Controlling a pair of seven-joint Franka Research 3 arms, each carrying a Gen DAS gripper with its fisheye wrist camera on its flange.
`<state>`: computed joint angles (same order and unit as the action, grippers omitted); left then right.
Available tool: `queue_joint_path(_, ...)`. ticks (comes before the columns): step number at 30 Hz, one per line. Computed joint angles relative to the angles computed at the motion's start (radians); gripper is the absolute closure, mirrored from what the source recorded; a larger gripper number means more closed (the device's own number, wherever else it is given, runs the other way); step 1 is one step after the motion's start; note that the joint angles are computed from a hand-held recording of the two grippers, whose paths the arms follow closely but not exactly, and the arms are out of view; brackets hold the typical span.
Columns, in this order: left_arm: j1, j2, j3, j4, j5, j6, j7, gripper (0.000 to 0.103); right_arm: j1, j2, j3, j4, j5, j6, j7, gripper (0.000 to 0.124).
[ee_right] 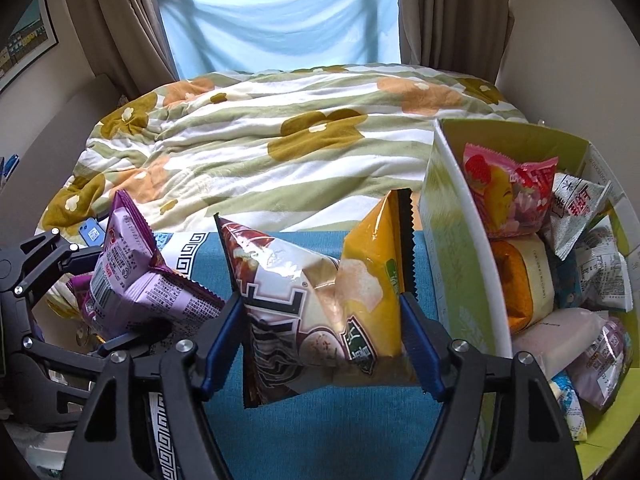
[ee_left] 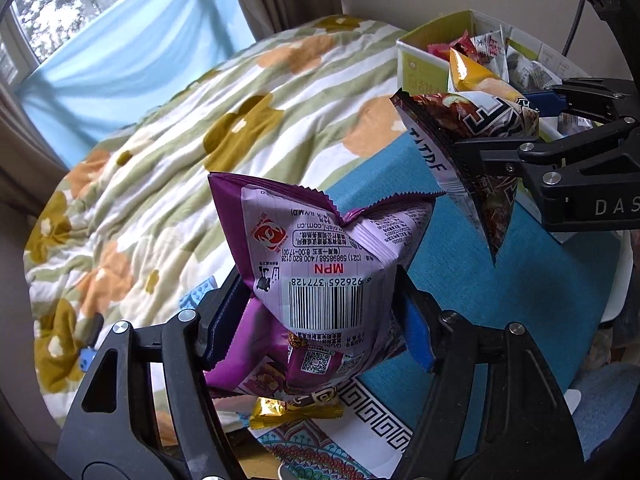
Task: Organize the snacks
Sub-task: 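Grasp the purple bag with the left tool while the right tool grasps the brown-and-yellow chip bag, then carry both bags over the yellow box and open both tools to drop them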
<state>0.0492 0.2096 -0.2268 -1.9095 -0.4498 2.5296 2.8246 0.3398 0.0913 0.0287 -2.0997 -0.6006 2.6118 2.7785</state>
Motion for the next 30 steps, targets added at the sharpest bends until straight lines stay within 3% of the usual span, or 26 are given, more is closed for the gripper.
queue_joint_path(8, -0.034, -0.128, 0.019, -0.072, -0.071, 0.033, -0.030, 0.037, -0.025, -0.138, 0.041, -0.054, -0.076, -0.027, 0.055, 0.054)
queue_joint_path(14, -0.103, -0.227, 0.047, -0.125, -0.083, 0.034, -0.173, 0.037, -0.098, -0.287, 0.088, -0.155, -0.093, -0.006, 0.035, 0.054)
queue_joint_path(23, -0.239, -0.287, 0.037, -0.143, -0.071, 0.046, -0.471, 0.037, -0.200, -0.575, 0.063, -0.367, 0.019, 0.032, -0.182, 0.054)
queue_joint_path(30, -0.330, -0.225, -0.020, -0.106, 0.071, 0.103, -0.745, 0.037, -0.269, -0.726, -0.021, -0.503, 0.123, 0.091, -0.386, 0.054)
